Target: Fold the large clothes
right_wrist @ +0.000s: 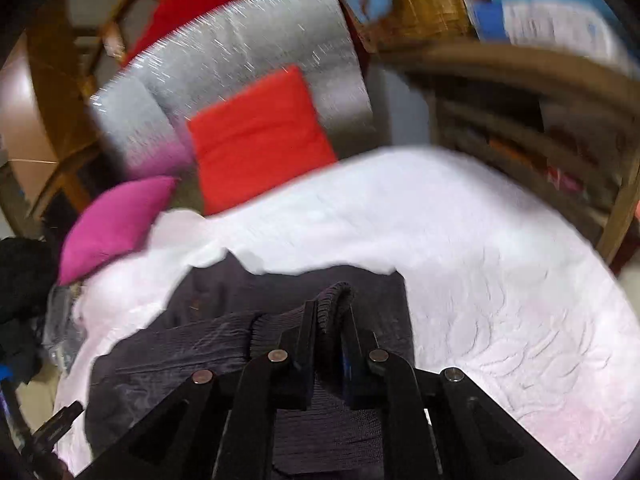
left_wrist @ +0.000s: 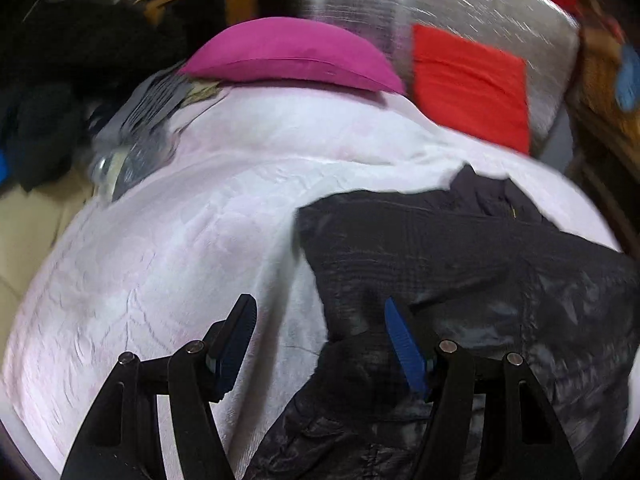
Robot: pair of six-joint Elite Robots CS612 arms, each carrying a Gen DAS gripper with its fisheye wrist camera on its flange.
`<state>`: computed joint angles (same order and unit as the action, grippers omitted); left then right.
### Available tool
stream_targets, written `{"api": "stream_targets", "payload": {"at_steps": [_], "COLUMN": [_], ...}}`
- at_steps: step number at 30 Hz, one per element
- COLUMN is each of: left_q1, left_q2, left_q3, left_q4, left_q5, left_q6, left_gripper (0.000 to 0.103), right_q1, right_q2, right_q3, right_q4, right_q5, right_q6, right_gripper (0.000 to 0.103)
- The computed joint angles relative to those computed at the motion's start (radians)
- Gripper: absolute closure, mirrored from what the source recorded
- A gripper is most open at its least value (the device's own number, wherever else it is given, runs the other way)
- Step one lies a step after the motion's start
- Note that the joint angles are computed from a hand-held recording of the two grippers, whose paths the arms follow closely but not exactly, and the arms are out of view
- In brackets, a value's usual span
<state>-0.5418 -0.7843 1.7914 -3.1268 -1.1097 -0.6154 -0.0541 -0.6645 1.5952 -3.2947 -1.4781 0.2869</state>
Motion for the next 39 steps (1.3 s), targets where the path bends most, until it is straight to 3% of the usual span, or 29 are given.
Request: {"api": "stream_targets", "payload": {"at_steps": [3,4,8,9,10,12,14,18,20,21,22,24,27,30,35,37,39], "left_q1": [-0.021,-0.025,-0.031,-0.030,-0.028,-0.022,-0.019,-0.031,-0.042,-0.042,-0.041,-0.038,-0.043,-0.051,-0.061,-0.068,-0.070], "left_q2": [0.019,0.025,0.045,0.045,0.042,0.032,0.022,0.013,0.016,0.018,0.023,0.036,0.056,0.052,0.054,0.060,0.064], "left_q3": [-0.030,-0.037,-0.072,-0.072,-0.071,-0.061,-0.047,-0.020,-0.018,-0.022,-0.030,-0.054,-0.076,-0.070,-0.061,-0.064,-0.068], "left_q4": [0.070,0.084,0.192,0.190,0.193,0.177,0.144,0.025,-0.004,0.001,0.025,0.105,0.162,0.152,0.100,0.100,0.105], "left_q5": [0.048,0.050,0.059,0.057,0.049,0.024,0.004,0.034,0.070,0.067,0.054,0.035,0.053,0.074,0.111,0.133,0.146], "left_q6": [0.065,0.075,0.099,0.093,0.086,0.072,0.064,0.094,0.121,0.129,0.135,0.144,0.169,0.179,0.207,0.221,0.231], "left_gripper": [0.036,0.036,0.035,0.035,0.035,0.036,0.036,0.036,0.036,0.036,0.036,0.036,0.035,0.036,0.036,0.036,0.036], "right_q1": [-0.016,-0.025,-0.050,-0.059,-0.066,-0.076,-0.070,-0.051,-0.024,-0.011,-0.001,0.014,0.022,0.023,0.018,0.024,0.046], "right_q2": [0.042,0.054,0.048,0.039,0.031,0.012,-0.004,-0.033,-0.037,-0.038,-0.037,-0.029,-0.008,-0.017,-0.024,-0.016,-0.003], "right_q3": [-0.049,-0.064,-0.054,-0.044,-0.030,0.015,0.056,0.100,0.094,0.089,0.085,0.069,0.030,0.033,0.058,0.049,0.020], "right_q4": [0.142,0.197,0.226,0.227,0.211,0.122,-0.007,-0.095,-0.053,-0.020,0.017,0.112,0.284,0.279,0.129,0.166,0.268], "right_q5": [0.004,0.038,0.136,0.163,0.181,0.196,0.180,0.205,0.185,0.165,0.150,0.129,0.098,0.097,0.188,0.217,0.170], "right_q6": [0.038,0.043,0.111,0.134,0.148,0.194,0.225,0.088,-0.019,-0.065,-0.106,-0.166,-0.200,-0.199,-0.188,-0.227,-0.271], "right_gripper": [0.093,0.091,0.082,0.072,0.049,0.018,0.018,0.021,0.035,0.047,0.056,0.064,0.063,0.064,0.062,0.061,0.060]}}
